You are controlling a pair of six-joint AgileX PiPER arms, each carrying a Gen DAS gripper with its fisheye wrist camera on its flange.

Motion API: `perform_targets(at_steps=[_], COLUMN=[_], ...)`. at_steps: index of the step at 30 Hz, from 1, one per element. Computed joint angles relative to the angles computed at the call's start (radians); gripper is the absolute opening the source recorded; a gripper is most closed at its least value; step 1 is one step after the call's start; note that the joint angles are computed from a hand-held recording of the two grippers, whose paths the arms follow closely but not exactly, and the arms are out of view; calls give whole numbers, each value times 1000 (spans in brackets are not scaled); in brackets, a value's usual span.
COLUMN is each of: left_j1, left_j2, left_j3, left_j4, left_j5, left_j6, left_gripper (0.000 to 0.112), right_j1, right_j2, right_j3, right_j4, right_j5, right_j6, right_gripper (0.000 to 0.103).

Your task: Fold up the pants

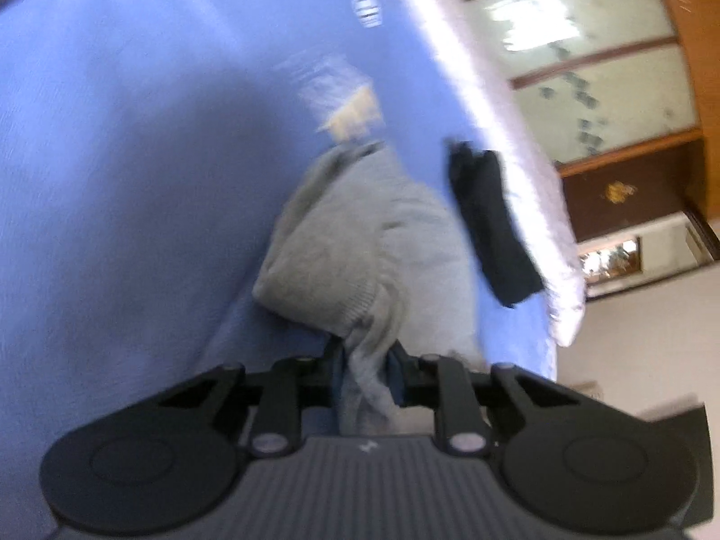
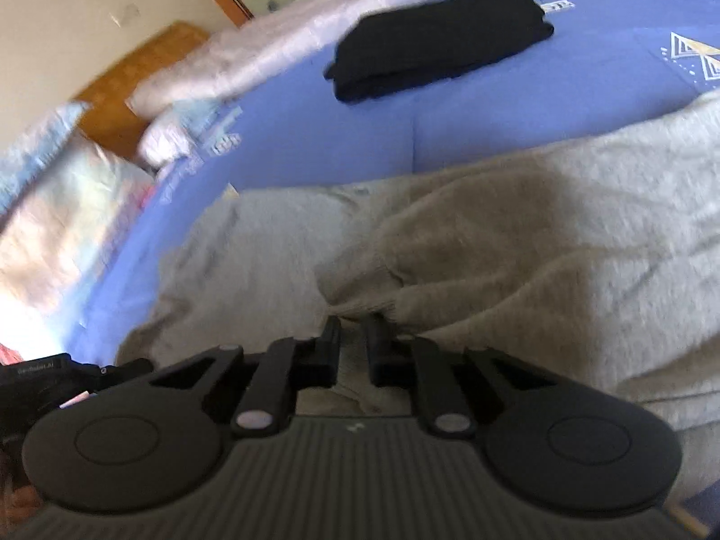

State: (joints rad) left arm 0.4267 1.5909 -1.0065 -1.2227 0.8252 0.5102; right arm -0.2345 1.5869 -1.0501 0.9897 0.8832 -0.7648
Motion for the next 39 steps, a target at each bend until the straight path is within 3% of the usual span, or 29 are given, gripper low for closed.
perform_targets(at_steps=[5,9,10,14,16,18,20,23,24,27,29,32,35,39], left_j1=[-134,-368,-424,-702,-824,-900,-924,-872,-830,-619,-453,-191,9,108], left_j2=[-54,-1,32,182,281,316,276,124,75,-99,-186,-256,-281,-237], left_j3=[-105,-327,-391,-662,-806,-844,-769,-546,-476,-242,-115,18,101,159], left_j4=[23,222,246,440,552,576,529,460,423,337,303,270,233,130], left_j5=[-37,-109,-104,-99,-42,-12,-21,-57,-56,-49,-30,18,57,80], left_j6=[-12,-145,-152,-242,-298,-298,-212,-89,-58,-36,-55,-71,-12,66], left_gripper=[17,11,2,3,3,3,8,11,18,33,33,33,33,33], right_j1=[-63,-168,-218,-469,-604,-699,-751,-745,-722,-632,-508,-257,6,247], right_j2=[-44,-66,-77,-107,-114,-115,-107,-111,-120,-159,-215,-346,-415,-415], right_j3=[43,79,88,113,114,108,90,81,87,105,128,180,197,229], right_j4=[63,106,125,150,147,153,155,176,184,195,195,159,22,-172], right_j5=[50,111,133,227,252,259,273,304,307,331,310,195,44,-176], right_j6=[-64,-77,-92,-150,-177,-199,-231,-283,-300,-391,-491,-683,-876,-1063], right_gripper=[20,20,20,20,20,20,22,34,36,48,59,65,70,71])
